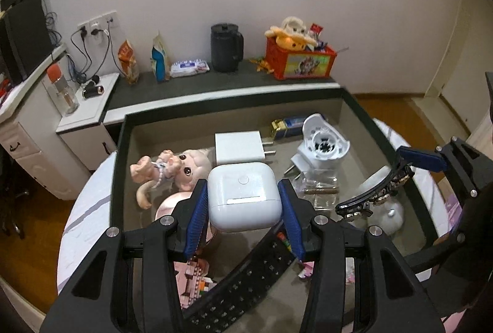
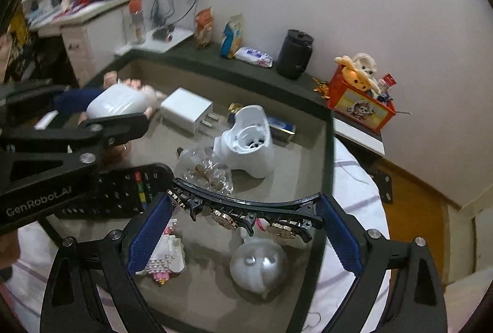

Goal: Organize rigid objects

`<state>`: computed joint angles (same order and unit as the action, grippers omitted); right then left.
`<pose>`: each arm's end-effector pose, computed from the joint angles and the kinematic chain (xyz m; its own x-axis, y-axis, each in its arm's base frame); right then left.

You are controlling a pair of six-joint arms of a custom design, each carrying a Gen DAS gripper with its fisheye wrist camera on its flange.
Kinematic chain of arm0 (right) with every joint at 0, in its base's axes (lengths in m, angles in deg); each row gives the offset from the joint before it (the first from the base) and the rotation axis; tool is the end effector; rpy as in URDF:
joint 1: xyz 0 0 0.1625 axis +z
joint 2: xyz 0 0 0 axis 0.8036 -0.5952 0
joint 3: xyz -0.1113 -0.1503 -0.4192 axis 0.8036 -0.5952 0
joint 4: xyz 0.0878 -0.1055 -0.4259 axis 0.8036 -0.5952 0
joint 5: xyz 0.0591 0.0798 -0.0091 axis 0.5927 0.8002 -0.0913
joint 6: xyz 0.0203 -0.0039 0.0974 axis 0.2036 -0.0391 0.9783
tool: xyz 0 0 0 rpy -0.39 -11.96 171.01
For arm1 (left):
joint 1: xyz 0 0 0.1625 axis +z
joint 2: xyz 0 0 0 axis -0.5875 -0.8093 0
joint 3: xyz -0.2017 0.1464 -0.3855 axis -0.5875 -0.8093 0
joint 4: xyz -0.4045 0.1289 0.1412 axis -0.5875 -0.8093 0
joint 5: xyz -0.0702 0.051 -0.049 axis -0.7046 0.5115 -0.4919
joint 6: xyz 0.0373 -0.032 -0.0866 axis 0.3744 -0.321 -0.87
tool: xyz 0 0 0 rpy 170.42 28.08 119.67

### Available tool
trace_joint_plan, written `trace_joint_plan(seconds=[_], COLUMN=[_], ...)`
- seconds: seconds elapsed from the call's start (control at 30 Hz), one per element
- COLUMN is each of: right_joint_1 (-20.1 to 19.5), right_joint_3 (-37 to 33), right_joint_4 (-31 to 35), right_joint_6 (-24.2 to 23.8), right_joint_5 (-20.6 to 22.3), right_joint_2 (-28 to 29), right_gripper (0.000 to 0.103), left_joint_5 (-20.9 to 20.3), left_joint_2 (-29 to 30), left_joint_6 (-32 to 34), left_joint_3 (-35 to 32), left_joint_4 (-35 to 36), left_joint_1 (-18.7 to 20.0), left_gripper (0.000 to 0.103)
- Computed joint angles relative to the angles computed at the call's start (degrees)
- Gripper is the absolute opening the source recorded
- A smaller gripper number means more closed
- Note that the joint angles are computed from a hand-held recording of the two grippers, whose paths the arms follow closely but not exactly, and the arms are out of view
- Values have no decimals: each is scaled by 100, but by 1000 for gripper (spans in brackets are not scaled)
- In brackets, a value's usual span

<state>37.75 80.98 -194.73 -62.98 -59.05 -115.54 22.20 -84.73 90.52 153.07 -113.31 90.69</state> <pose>0.0735 -0.6764 0.2224 -0.5486 0.1536 0.8219 -0.3992 0.8156 -0.4188 -0.3237 -0.7595 -0.0079 -0.5414 0.6970 -0.4701 0.8172 0.5678 -0.0993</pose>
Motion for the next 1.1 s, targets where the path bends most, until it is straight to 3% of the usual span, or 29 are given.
trace_joint_plan(seconds=[0.03,0.1,0.13,0.17,0.23,0.4,0.57,0.7,0.87,1.1], right_joint_1=[-11,-33,-39,-32,-20,11,16,-18,85,457], right_joint_3=[-34,-72,-83,-102,-74,59,304,610,911,1325], right_joint_4=[10,82,128,118,59,169,394,672,450,-123], right_joint_6=[-34,-78,-131,-278,-417,-212,426,1163,1579,1787], right_joint_5=[-18,-51,-76,-138,-111,45,437,1128,1406,1010], right_joint_2=[29,58,71,114,128,8,-270,-624,-797,-875], right_gripper=[95,97,97,98,102,103,103,103,103,103], left_joint_5=[41,177,157,151,175,141,169,213,314,434], left_joint_2=[19,44,34,29,-12,-198,-562,-899,-1333,-1935], left_joint_6=[0,95,71,73,158,49,-84,-263,-377,-439], left_joint_3=[-6,8,18,36,134,333,771,1129,1571,2340], left_joint_4=[-13,-89,-91,-159,-337,-444,-888,-1319,-1681,-1990], left_joint_1=[3,-28,-25,-27,-43,-49,-53,-48,-79,-188], left_gripper=[48,65,84,93,95,96,100,101,102,102])
